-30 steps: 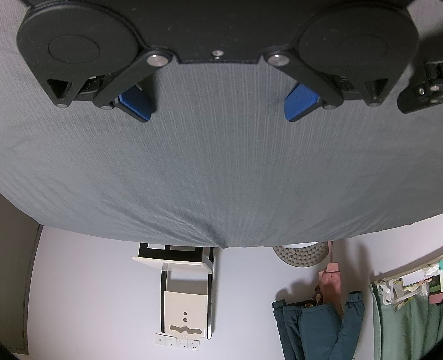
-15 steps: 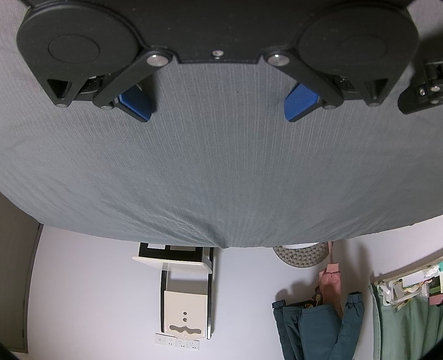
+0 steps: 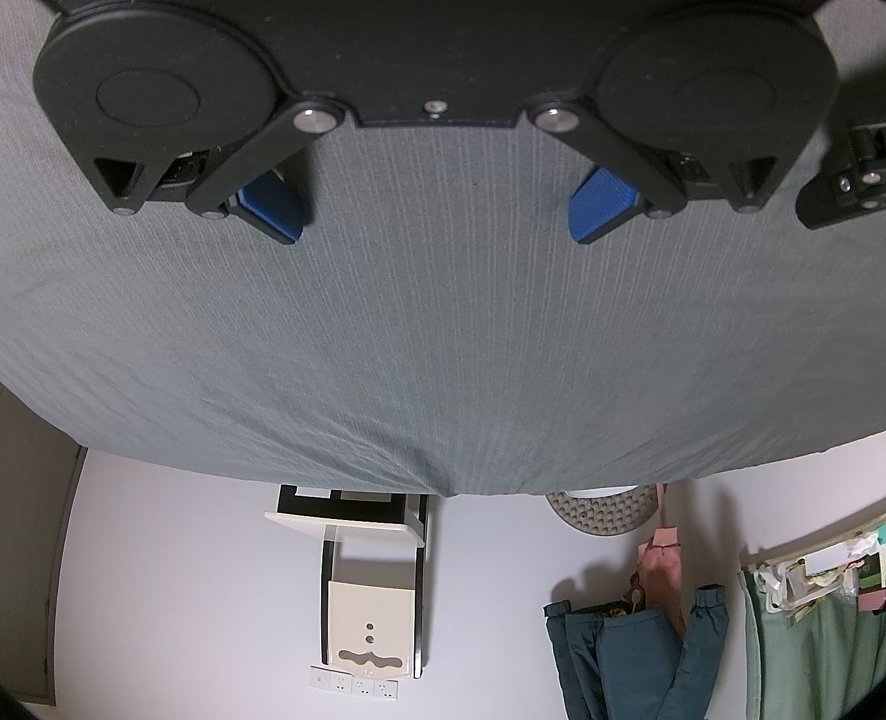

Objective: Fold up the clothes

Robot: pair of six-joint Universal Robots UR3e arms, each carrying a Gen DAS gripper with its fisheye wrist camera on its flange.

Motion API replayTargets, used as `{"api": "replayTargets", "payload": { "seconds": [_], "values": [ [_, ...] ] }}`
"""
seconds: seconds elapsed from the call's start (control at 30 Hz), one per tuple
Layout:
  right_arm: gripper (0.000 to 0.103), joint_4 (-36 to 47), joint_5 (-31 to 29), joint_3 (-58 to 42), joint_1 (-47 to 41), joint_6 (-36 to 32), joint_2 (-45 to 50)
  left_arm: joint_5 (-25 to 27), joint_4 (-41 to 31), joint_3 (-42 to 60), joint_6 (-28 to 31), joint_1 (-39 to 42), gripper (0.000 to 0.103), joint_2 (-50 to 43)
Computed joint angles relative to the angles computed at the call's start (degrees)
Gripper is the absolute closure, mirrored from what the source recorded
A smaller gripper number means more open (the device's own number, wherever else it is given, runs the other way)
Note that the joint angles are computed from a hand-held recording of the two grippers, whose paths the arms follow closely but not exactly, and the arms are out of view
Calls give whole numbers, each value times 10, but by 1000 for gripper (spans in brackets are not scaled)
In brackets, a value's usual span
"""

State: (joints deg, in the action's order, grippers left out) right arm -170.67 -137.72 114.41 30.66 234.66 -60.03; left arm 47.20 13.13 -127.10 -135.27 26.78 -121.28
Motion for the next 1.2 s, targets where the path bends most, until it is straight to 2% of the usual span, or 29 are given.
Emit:
{"api": "replayTargets", "payload": {
  "seconds": [0.83, 0.93, 1.03, 1.2],
  "values": [
    [0, 1, -3, 1, 1, 1, 0, 6, 6, 5, -13, -4, 0, -4],
    [0, 9, -5, -4, 3, 3, 1, 11, 17, -3, -16, -5, 0, 5],
    [0, 19, -8, -10, 5, 4, 2, 8, 57, -22, -43, 12, 0, 13],
    [0, 18, -7, -11, 5, 6, 2, -40, -43, -6, -100, 91, 0, 118]
  ]
}}
